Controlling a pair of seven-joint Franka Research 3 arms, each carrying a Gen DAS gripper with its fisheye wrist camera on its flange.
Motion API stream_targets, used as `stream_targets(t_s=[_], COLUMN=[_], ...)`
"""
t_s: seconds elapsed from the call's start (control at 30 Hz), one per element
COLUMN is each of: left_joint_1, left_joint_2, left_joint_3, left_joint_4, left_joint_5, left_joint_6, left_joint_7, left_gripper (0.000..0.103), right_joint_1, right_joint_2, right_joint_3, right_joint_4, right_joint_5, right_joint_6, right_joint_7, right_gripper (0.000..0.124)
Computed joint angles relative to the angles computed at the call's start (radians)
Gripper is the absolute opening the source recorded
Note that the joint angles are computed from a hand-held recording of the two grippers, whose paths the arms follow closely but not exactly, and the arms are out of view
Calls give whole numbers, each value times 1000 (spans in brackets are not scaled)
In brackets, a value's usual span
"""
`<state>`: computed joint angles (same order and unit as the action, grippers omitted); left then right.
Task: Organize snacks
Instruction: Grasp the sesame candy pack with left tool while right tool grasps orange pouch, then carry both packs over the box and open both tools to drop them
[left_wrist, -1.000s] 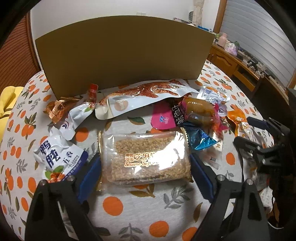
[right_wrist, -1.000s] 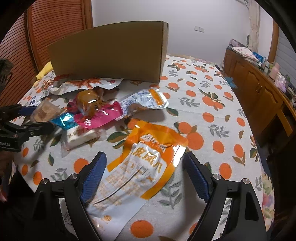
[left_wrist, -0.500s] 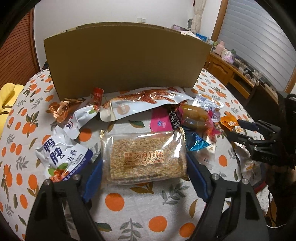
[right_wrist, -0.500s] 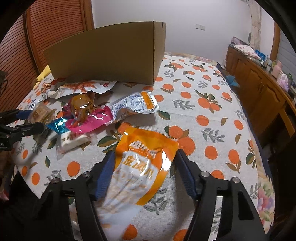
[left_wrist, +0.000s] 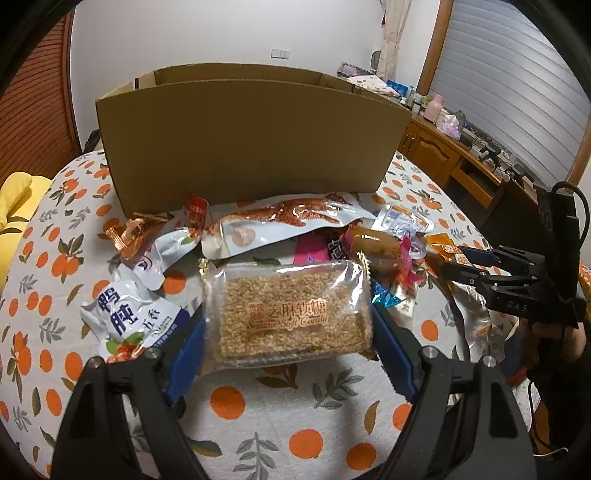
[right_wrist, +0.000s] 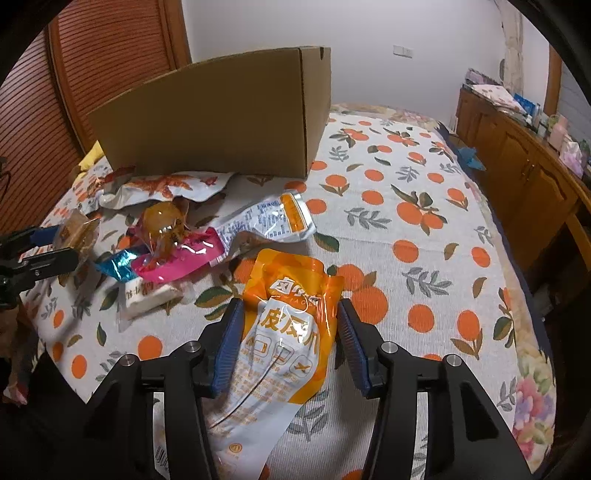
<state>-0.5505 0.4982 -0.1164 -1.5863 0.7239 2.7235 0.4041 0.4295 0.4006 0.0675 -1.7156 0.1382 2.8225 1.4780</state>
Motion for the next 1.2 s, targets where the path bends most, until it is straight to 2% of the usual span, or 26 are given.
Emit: stream_targets(t_s=[0.23, 0.37, 0.4, 0.47, 0.57, 0.67, 0.9, 1.07, 1.2], left_joint_1=[-1, 0, 0, 1, 1, -2, -5, -1, 9], left_joint_2=[-10, -8, -7, -6, -5, -7, -28, -40, -38], left_joint_3=[9, 10, 9, 8, 8, 12, 24, 30, 30], left_joint_4=[-3, 7, 9, 12, 12, 10, 10, 29, 76], left_joint_5=[19, 25, 25, 25, 26, 31, 68, 99, 108], left_joint_6=[17, 11, 10, 10, 12, 16, 32, 41, 28], left_joint_7=[-17, -14, -13, -11, -10, -17, -38, -47, -18], left_gripper=[82, 82, 82, 82, 82, 82, 82, 82, 82], right_joint_1=[-10, 4, 4, -16, 24, 7, -4, 23, 47], right_joint_2=[-1, 19, 26, 36, 44, 44, -7, 2, 54], right_joint_3=[22, 15, 16, 42, -5, 19, 53, 36, 15], right_joint_4=[7, 40, 51, 67, 88, 94, 69, 135, 255], right_joint_5=[25, 13, 14, 48, 10, 27, 66, 43, 11], right_joint_6=[61, 47, 41, 42, 33, 32, 104, 107, 80], right_joint_7=[-40, -52, -57, -84, -49, -81, -146, -158, -152], right_gripper=[52, 50, 47, 31, 30, 30, 30, 30, 31])
